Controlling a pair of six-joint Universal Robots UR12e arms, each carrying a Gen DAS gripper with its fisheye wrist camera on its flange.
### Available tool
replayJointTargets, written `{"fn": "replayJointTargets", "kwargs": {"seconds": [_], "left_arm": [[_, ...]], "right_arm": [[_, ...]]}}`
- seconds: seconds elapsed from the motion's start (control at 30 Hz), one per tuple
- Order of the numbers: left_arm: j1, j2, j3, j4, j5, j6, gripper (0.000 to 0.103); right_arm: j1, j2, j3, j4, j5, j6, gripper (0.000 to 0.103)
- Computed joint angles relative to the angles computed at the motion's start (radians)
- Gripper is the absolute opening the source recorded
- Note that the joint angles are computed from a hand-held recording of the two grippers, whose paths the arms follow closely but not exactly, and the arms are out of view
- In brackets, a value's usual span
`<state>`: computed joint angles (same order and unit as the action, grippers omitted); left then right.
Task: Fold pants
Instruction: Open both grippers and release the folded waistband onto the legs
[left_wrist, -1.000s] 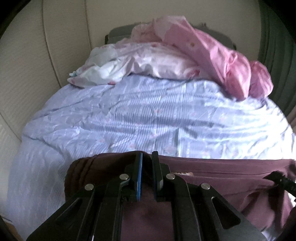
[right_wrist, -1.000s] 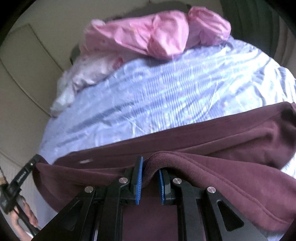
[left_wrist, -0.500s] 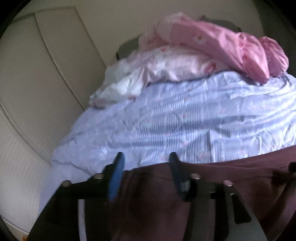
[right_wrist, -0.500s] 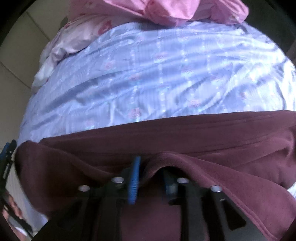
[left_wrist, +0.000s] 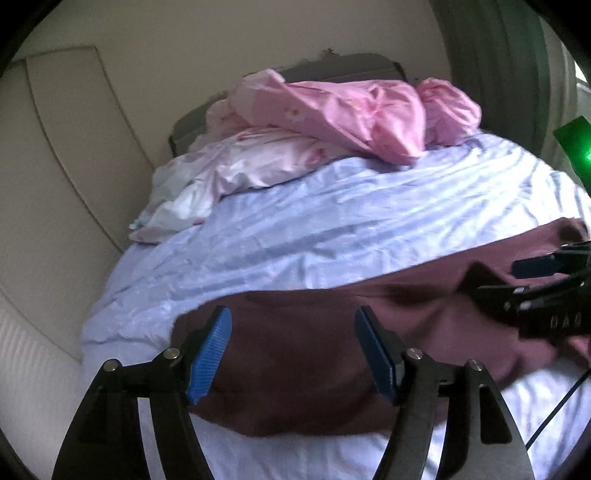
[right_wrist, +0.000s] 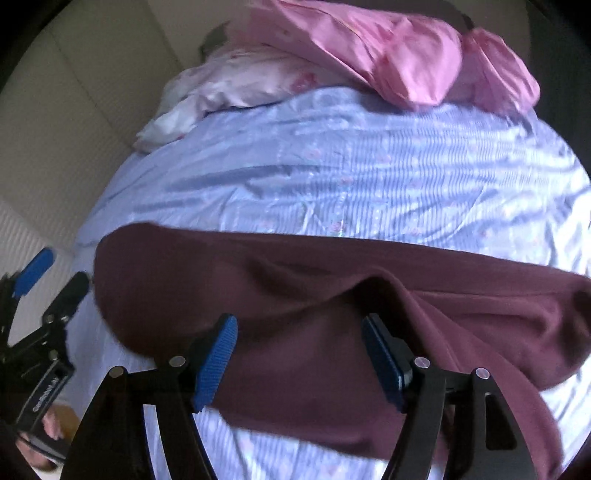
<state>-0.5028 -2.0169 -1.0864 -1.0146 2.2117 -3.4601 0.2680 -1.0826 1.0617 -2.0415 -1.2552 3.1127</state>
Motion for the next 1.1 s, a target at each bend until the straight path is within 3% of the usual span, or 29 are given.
{"fn": "replayJointTargets", "kwargs": {"seconds": [0.27,0.47,0.67,0.9,1.1], "left_arm": [[-0.050,0.044,-0.049,0.103,-0.105,-0.004,0.069],[-0.097,0.031,-0.047,0.162,-0.133,0.032,0.069],[-0.136,-0.014,0.004,0.166,-0.167,0.055,0.069],[-0.157,-0.069,0.062,0.158,-0.255,0.054,0.069],[-0.172,-0.104,0.079,0.123,-0.313,0.048,0.069]], "right_arm": [[-0.039,-0.178,0.220,-0.153,-0.040,-0.180,0.071],[-0.107,-0.282,0.343,-0.198,-0.018,-0.215,0.071],[-0.147,-0.350,0.432,-0.242,-0.030,-0.243,0.071],[-0.187,-0.398,0.514,-0.272,-0.037,-0.276,0.071],[-0.240,-0.438,0.590,-0.237,-0.064,-0.302,0.071]]}}
